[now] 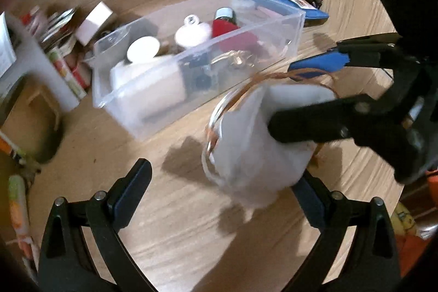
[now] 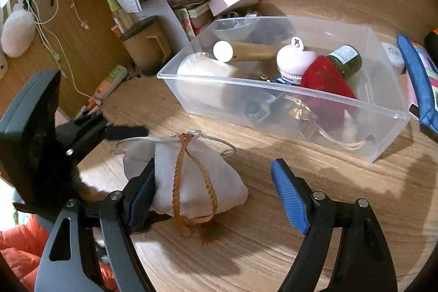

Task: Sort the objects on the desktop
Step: 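Grasp the white drawstring pouch with the left gripper, then lift the pouch with the left gripper while the right gripper grasps the green gourd ornament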

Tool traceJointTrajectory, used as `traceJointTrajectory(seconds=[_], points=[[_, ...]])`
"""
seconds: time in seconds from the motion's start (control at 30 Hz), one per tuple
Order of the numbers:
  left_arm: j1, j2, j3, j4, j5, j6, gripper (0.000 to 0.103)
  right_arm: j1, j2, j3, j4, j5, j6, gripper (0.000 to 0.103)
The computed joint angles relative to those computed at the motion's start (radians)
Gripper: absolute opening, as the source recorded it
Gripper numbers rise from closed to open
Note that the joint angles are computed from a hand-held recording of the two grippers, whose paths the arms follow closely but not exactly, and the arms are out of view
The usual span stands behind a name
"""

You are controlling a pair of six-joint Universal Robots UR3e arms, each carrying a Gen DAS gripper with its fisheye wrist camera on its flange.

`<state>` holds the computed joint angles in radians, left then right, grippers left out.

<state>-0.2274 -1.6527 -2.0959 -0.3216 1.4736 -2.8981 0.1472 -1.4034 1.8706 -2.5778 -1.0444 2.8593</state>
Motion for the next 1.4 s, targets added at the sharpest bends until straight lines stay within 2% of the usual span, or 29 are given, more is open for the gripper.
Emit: traceJointTrajectory(seconds=[0.13,0.27,0.43,0.57,0.67,0.73,0.8,0.97,1.13,1.27,1.4], points=[[0.0,-0.026,0.034,0.02,-0.042,-0.009,0.099,-0.034,-0.068,0.056,0.002,-0.017,-0.033,0.078],[0.004,-0.063,0.097,-0.034,-0.065,-0.021,0.099,-0.086,-0.169,0.148,0.023,-0.009,-0.128,0.078],[0.039,-0.084,0.111,-0.04,-0.112,-0.062,0.099,-0.073,-0.221,0.236,-0.014,-0.076,-0.202,0.078],[0.081,-0.056,0.067,-0.011,-0.138,-0.089,0.099,-0.014,-0.193,0.263,-0.083,-0.143,-0.224,0.078],[0.122,-0.019,0.024,0.004,-0.162,-0.095,0.099,0.043,-0.14,0.248,-0.142,-0.179,-0.222,0.076],[0.152,0.007,-0.007,0.006,-0.181,-0.09,0.099,0.075,-0.105,0.229,-0.168,-0.198,-0.217,0.064],[0.187,0.036,-0.043,0.003,-0.212,-0.078,0.099,0.107,-0.06,0.193,-0.173,-0.223,-0.212,0.058],[0.246,0.05,-0.072,-0.006,-0.274,-0.077,0.099,0.144,0.029,0.102,-0.174,-0.286,-0.162,0.058],[0.262,0.019,-0.046,-0.042,-0.33,-0.069,0.099,0.117,0.06,0.05,-0.151,-0.283,-0.112,0.058],[0.249,-0.011,-0.008,-0.076,-0.339,-0.068,0.099,0.079,0.074,0.021,-0.119,-0.24,-0.084,0.058],[0.229,-0.06,0.047,-0.116,-0.346,-0.075,0.099,0.08,0.1,0.001,-0.117,-0.227,-0.084,0.053]])
